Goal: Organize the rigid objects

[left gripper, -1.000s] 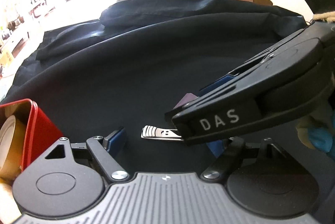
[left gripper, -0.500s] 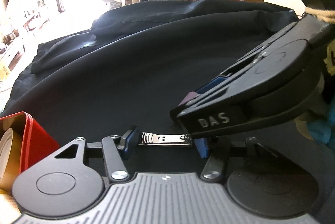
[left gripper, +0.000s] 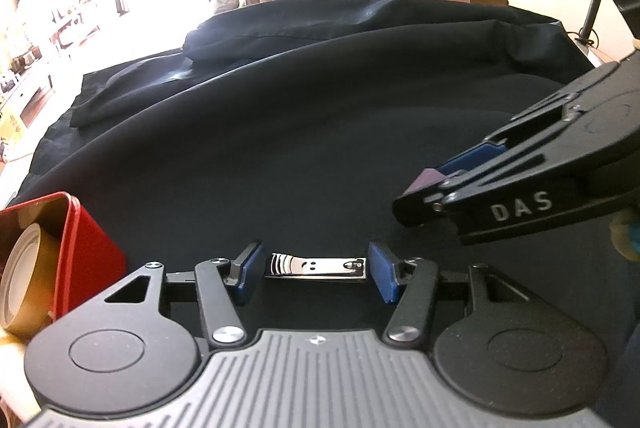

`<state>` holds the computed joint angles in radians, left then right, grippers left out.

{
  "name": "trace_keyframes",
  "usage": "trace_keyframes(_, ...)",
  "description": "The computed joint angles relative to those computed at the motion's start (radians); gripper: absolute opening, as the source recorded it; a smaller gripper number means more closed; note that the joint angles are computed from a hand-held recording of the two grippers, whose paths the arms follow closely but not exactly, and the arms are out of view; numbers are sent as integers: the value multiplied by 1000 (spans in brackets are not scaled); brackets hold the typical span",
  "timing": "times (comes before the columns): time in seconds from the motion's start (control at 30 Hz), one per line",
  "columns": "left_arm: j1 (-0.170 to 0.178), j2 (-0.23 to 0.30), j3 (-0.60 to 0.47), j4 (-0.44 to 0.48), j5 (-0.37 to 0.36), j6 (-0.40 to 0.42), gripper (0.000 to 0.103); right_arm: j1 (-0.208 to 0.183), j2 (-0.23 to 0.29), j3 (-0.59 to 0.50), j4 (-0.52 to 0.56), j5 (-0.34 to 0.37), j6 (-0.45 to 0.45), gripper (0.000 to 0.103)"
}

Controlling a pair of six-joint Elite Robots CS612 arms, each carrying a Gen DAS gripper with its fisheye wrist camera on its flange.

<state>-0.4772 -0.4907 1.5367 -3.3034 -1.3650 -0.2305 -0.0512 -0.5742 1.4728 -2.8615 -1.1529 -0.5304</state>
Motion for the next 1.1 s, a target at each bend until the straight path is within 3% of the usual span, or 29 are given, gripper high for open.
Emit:
trace_keyframes(0.63, -17, -105, 144, -35, 44, -81, 56, -25, -125, 176, -66, 65, -15, 36)
trace_keyframes(1.1, 4, -195, 277, -97, 42, -122, 55, -2, -200, 274, -136, 115, -21, 36)
